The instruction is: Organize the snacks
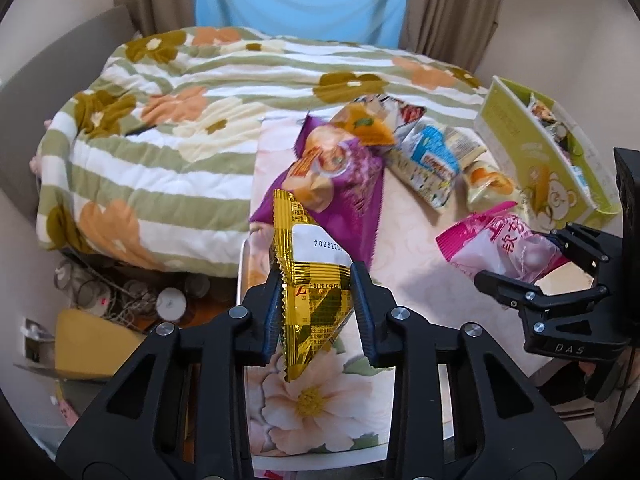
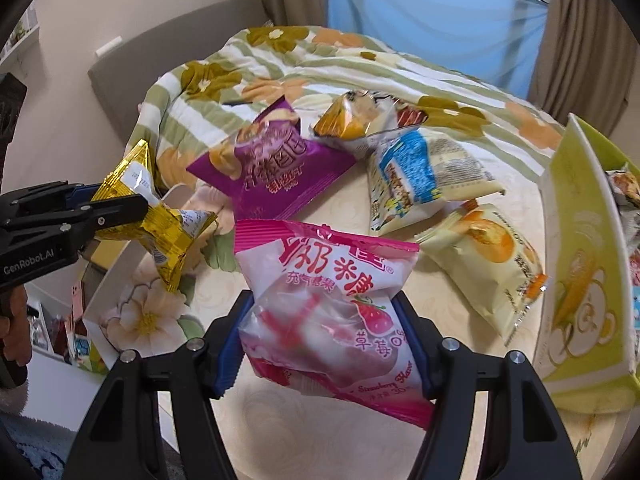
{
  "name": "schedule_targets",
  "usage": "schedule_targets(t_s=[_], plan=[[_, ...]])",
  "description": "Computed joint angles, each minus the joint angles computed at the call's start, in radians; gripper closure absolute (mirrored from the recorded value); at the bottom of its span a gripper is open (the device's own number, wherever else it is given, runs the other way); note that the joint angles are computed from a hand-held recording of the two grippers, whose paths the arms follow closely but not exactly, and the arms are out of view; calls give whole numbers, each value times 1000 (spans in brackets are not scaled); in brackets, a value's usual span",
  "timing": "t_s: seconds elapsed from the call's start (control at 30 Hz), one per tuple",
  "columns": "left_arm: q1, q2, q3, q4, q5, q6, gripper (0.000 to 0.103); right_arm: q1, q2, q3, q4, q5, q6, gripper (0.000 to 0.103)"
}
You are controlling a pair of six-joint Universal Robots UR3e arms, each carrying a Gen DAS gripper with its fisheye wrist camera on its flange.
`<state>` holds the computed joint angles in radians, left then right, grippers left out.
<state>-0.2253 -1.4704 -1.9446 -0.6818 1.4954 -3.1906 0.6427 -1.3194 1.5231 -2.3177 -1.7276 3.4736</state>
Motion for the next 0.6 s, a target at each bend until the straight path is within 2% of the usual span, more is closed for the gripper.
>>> schedule_targets(t_s=[0.17, 0.33, 0.43, 0.5, 0.6], plan=[[-4, 5, 79, -47, -49, -8, 75, 5, -48, 6, 12, -18, 57, 41], [-39, -44, 231, -90, -94, -16, 77, 0, -129, -37, 97, -57, 113, 41], [-87, -111, 367, -111, -101, -26, 80, -9, -181, -70, 149, -101, 121, 41], [-134, -177, 483, -130, -91, -41, 88, -27, -226, -77, 171, -117, 121, 40], [-204, -294, 682, -167, -83, -77, 88, -68, -303, -63, 186, -122, 101, 41]])
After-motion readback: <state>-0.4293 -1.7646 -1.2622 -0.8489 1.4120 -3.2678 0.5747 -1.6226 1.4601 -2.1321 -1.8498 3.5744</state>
